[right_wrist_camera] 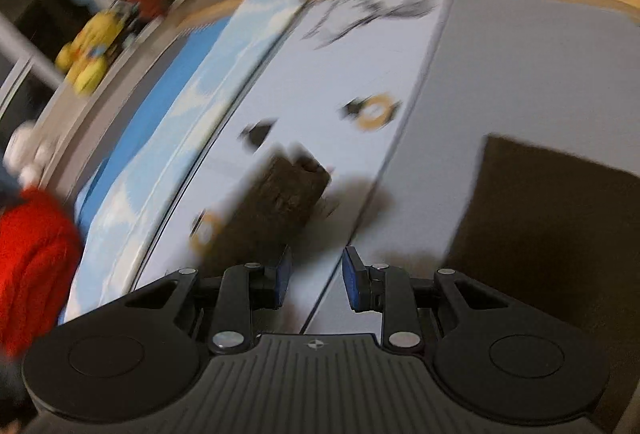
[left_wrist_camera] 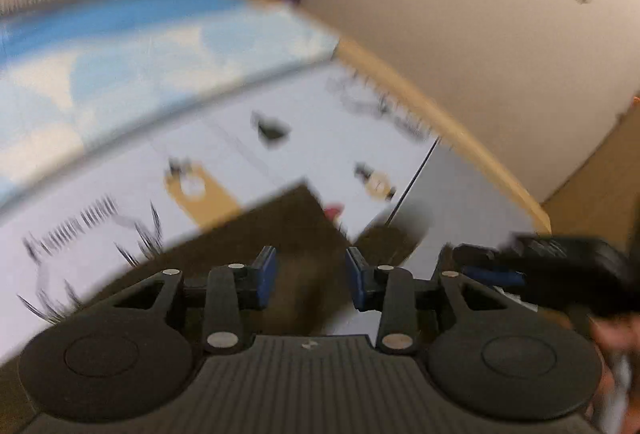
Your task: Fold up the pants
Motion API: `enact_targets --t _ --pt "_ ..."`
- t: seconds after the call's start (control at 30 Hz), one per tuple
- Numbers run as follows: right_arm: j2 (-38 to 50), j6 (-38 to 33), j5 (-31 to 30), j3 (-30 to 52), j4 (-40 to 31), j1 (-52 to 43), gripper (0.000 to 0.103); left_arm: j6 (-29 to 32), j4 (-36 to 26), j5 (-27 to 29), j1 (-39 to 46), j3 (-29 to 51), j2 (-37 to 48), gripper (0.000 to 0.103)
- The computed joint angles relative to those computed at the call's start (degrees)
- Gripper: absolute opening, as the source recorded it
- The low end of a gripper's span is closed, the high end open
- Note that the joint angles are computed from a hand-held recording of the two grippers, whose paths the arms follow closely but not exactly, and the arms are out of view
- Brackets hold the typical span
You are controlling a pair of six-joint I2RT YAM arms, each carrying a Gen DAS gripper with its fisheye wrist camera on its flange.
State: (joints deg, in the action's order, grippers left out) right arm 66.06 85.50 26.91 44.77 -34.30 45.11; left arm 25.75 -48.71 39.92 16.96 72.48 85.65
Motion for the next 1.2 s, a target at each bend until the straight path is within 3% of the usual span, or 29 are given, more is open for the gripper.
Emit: enact_targets --t 0.1,0.2,0.27,0.33,0.4,0.47,0.53,0.6,0.63,0.73,0.9,1.07,1.1,1.17,1.2 --pt "-5.12 0.30 1.47 -3.17 -2.12 -3.76 0.030 5.29 -9.68 3.42 10.33 1.23 -7.36 0.045" --pt "-9.02 -3.15 -1.95 -7.28 0.78 -8.20 0.032 18.76 -21.05 5.63 26.95 3.18 -12.90 0.045" --pt "-10.28 -7.44 -7.75 -10.63 5.89 -11.77 0.033 29.15 -27.25 6.07 40.35 4.28 -14.26 0.045" --pt "-8.96 -10.79 -13.67 -12.51 10.49 -13.94 0.035 37.96 -28.61 7.27 54.67 4.07 -14.84 0.045" --pt "-5.11 -13.43 -20.65 -14.56 16.64 -15.80 0.036 42.78 -27.93 8.82 66.54 4.16 -12.42 0.045" --pt "-0.02 -14.17 -23.35 -14.78 20.32 -15.68 0.041 44.07 -24.66 9.12 73.67 3.64 -9.47 0.045" --pt "5.72 -14.80 -25.22 -14.99 24.73 -16.26 0.043 41.97 -16.46 6.83 77.70 1.26 -6.02 0.045" --pt "10.39 -14.76 -25.13 -14.96 28.37 -16.65 0.044 36.26 -8.62 -2.67 75.61 0.66 -3.74 0.045" --pt "12.03 -15.05 -24.89 -15.06 30.25 -17.02 0.044 35.13 -5.69 -3.44 75.32 0.98 -1.77 0.045" --pt "16.70 -15.63 -24.33 -15.61 36.62 -17.32 0.046 29.88 -1.34 -6.56 75.01 6.35 6.64 0.049" --pt "22.08 -16.45 -23.53 -14.87 43.75 -17.09 0.047 20.58 -6.39 -14.19 76.62 27.68 25.74 0.076" --pt "24.39 -22.53 -21.98 -12.41 44.81 -16.59 0.047 13.54 -17.31 -18.24 77.81 50.65 44.61 0.079" --pt "24.74 -23.16 -21.95 -11.85 44.53 -16.67 0.046 12.63 -17.85 -19.10 77.66 52.05 46.09 0.079" --pt "24.93 -24.07 -21.61 -11.73 44.91 -16.69 0.042 10.86 -13.00 -21.75 76.97 49.48 46.00 0.079" --pt "25.12 -24.55 -21.21 -11.63 45.17 -16.60 0.035 10.45 -10.39 -22.46 76.72 47.56 45.54 0.079"
